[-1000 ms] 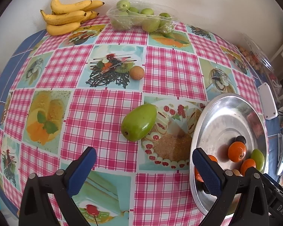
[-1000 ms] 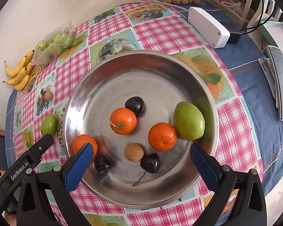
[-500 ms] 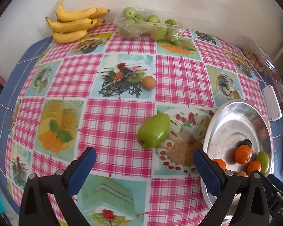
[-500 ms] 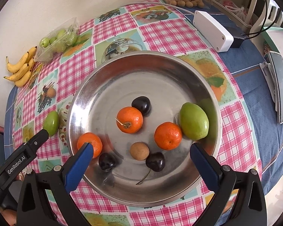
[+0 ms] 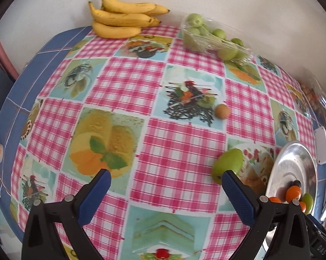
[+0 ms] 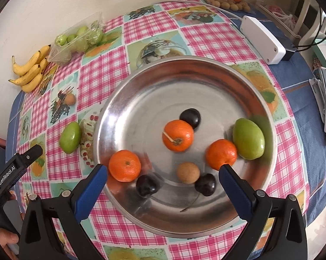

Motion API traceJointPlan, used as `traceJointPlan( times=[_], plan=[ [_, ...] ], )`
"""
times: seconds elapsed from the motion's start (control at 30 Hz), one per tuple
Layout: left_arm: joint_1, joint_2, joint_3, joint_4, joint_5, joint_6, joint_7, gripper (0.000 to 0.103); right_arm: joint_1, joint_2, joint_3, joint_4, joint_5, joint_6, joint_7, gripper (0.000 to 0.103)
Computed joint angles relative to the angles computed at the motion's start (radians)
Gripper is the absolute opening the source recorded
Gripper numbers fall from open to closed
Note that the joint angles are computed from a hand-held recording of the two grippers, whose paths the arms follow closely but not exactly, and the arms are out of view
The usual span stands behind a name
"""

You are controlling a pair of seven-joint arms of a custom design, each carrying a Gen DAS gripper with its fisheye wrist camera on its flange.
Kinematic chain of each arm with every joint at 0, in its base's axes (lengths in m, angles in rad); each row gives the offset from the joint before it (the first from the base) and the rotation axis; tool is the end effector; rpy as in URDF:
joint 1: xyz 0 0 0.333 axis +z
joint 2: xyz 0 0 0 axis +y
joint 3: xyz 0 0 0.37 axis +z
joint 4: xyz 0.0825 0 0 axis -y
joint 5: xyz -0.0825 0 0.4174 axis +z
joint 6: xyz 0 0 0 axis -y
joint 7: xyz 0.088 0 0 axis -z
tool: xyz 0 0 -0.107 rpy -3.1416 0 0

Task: Organize fruits
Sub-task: 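Withdraw both tools from the steel bowl toward the green pear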

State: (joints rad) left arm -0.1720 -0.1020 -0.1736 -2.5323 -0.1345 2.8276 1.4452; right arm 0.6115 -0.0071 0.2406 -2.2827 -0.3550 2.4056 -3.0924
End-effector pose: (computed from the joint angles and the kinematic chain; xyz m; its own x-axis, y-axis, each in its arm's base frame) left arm 0.4741 -0.1639 0.3816 -0.1246 -0.9853 0.1173 -0.9260 0.0730 -0.3703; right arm 0.3655 0.4145 0.4015 -0.4806 -0.8704 -0.1068 -0.8311 0.4909 -0.2614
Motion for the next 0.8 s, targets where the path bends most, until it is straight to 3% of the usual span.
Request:
traceJointPlan(
  times=[0.8],
  plan=[
    [0.082,0.015,0.059,0.021,-0.108,-0.017,0.097,0.103,0.082,0.225,-0.046,0.251,0.001,-0.011,-0.112,0.102]
  ],
)
